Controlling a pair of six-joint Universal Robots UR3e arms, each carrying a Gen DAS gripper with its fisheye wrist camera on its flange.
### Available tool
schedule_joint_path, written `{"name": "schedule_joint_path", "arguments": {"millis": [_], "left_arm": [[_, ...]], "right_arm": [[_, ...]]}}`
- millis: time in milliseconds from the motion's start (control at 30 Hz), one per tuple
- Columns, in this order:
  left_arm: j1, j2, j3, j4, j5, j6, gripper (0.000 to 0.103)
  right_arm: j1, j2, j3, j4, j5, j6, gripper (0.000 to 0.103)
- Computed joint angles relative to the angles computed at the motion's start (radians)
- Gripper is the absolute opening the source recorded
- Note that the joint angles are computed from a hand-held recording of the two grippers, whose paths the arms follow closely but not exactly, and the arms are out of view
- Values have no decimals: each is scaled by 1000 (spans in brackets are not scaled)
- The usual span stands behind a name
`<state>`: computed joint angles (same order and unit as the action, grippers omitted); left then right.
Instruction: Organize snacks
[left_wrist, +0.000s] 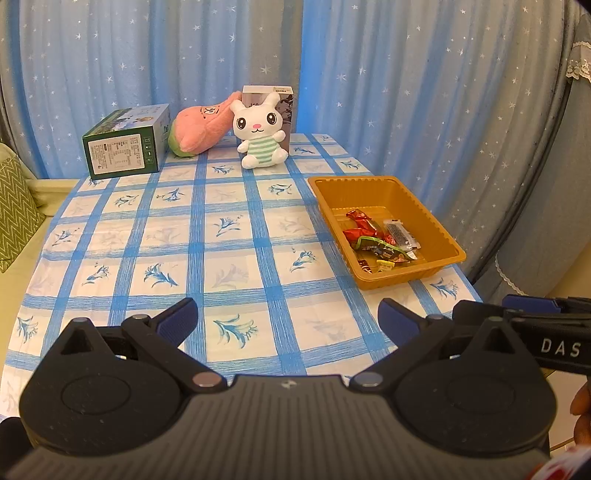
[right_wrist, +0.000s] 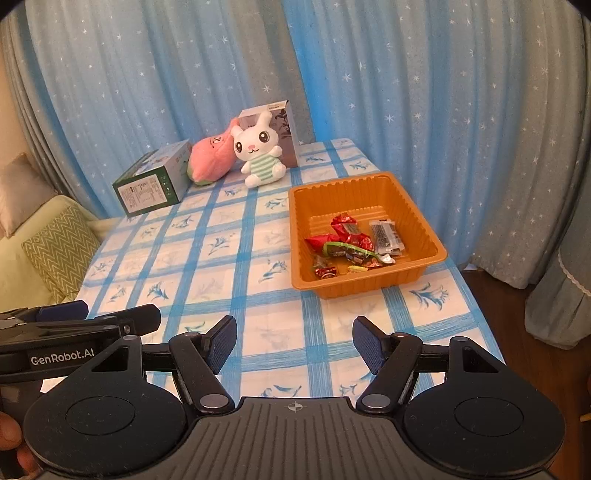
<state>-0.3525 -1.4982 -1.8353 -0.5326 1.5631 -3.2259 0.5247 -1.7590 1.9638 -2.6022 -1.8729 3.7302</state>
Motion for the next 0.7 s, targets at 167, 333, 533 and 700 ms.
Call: {"name": "schedule_joint_path", "arguments": {"millis": [167,333,533,700], "left_arm": [[-1,-1,-1,2,1,0,103],[-4,-5,3,3,4,-3,103],[-2,-5,-2,6,1,-1,103],[-5,-3,10,-7,3,-1,103]], "right_arm": [[1,3,-4,1,-1,0,69],[1,5,-4,-2,-2,1,69],[0,6,-7,1,-2,-1,69],[-6,3,-8,4,1,-6,69]]}}
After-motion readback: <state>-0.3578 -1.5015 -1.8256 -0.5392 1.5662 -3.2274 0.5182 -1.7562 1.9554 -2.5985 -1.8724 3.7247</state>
